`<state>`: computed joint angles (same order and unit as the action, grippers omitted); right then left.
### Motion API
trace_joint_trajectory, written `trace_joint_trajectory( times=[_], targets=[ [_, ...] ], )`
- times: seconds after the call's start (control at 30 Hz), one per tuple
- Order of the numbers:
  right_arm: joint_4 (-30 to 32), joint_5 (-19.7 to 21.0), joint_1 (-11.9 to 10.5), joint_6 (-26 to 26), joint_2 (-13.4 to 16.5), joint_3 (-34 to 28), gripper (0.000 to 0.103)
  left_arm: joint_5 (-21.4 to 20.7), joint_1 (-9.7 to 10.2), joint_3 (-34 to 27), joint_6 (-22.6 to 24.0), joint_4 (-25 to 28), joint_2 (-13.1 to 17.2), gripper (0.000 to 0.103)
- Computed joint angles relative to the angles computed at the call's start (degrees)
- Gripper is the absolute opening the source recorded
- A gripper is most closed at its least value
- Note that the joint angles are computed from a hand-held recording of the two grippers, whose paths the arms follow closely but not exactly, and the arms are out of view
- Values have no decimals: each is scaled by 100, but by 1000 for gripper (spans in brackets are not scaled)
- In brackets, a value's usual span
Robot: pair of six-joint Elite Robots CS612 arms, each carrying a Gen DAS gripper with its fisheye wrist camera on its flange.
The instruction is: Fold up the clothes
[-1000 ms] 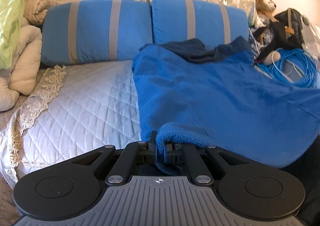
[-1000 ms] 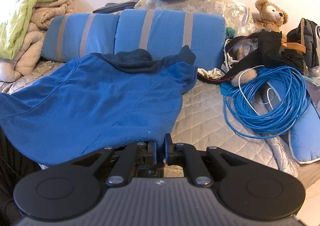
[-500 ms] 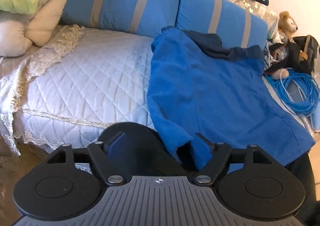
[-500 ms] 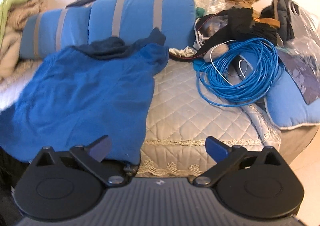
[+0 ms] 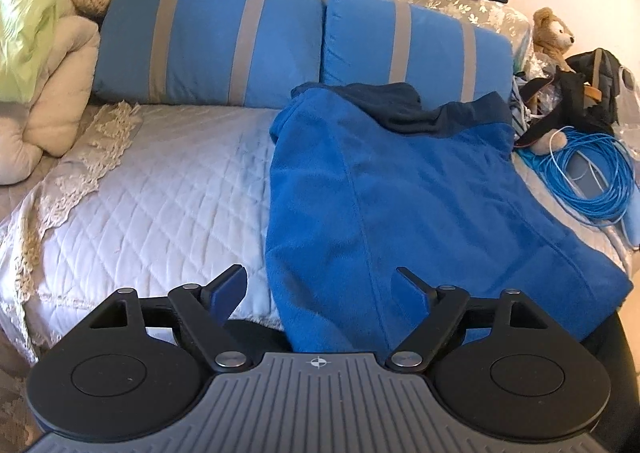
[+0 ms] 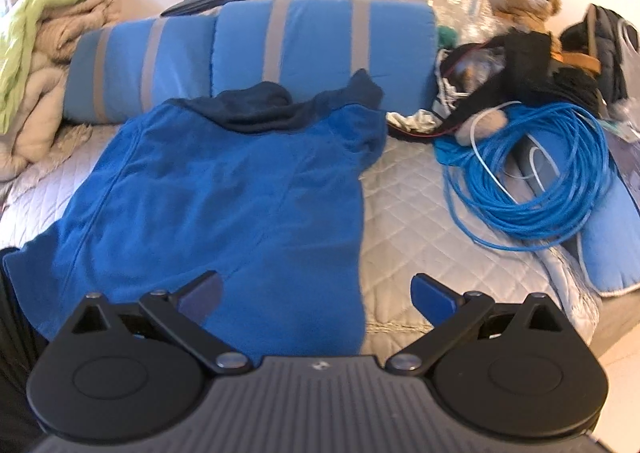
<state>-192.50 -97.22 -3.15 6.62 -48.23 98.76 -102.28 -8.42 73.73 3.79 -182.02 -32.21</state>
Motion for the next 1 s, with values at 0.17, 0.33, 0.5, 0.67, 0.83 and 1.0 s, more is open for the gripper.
trace_joint_trajectory(
  times=[0.17, 0.33, 0.5, 0.67, 0.83, 1.0],
  targets=[
    [55, 93, 90, -235, 68, -78, 103, 29, -26, -35, 106, 30, 34, 80],
    [137, 135, 121, -357, 87, -116, 103, -13, -13, -118, -57, 116, 81, 81],
    [131, 177, 123, -391, 96, -133, 103, -46, -5, -239, -206, 186, 115, 81],
    [185, 156, 109, -280, 127, -167, 103, -24, -40, -356, -192, 181, 155, 81],
    [257, 196, 79, -158, 164, -192, 103, -45, -97, -464, -140, 215, 200, 81],
    [269, 267, 18, -38, 216, -261, 103, -279, -167, -539, -51, 212, 243, 81]
  ],
)
